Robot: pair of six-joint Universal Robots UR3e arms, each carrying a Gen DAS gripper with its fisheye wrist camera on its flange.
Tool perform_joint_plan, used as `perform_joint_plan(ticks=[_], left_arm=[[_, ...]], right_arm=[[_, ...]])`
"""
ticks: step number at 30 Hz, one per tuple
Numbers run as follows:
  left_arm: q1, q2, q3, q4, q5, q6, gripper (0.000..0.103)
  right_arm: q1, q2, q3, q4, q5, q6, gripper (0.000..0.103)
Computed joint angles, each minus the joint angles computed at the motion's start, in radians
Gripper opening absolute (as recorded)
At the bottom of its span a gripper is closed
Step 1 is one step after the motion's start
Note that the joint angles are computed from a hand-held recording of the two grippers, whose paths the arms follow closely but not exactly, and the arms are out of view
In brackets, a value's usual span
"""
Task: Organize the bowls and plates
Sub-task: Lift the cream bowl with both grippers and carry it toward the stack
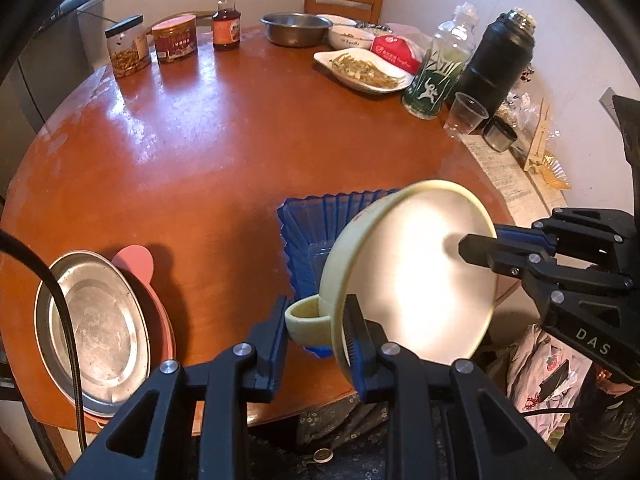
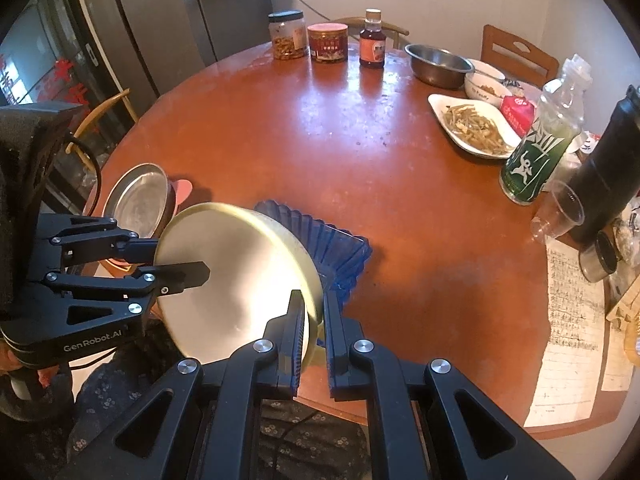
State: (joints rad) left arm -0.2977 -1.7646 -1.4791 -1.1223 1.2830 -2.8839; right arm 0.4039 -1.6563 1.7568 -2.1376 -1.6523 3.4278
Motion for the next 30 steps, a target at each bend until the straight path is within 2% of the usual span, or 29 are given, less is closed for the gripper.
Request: perform_joint_plan(ticks=[18,30], left_arm=[[-0.029,-0.097,0.055,0.065,0.05,-0.014,0.031],[-0.015,-0.135,0.08,0.079,0.018,-0.02,0.031]], right_arm=[[-0.058,0.079,0.022,-0.078,0.041,-0.06,0.009],[-0.078,0.12,0.019,-0.139,0.028,-0.077,0.009]])
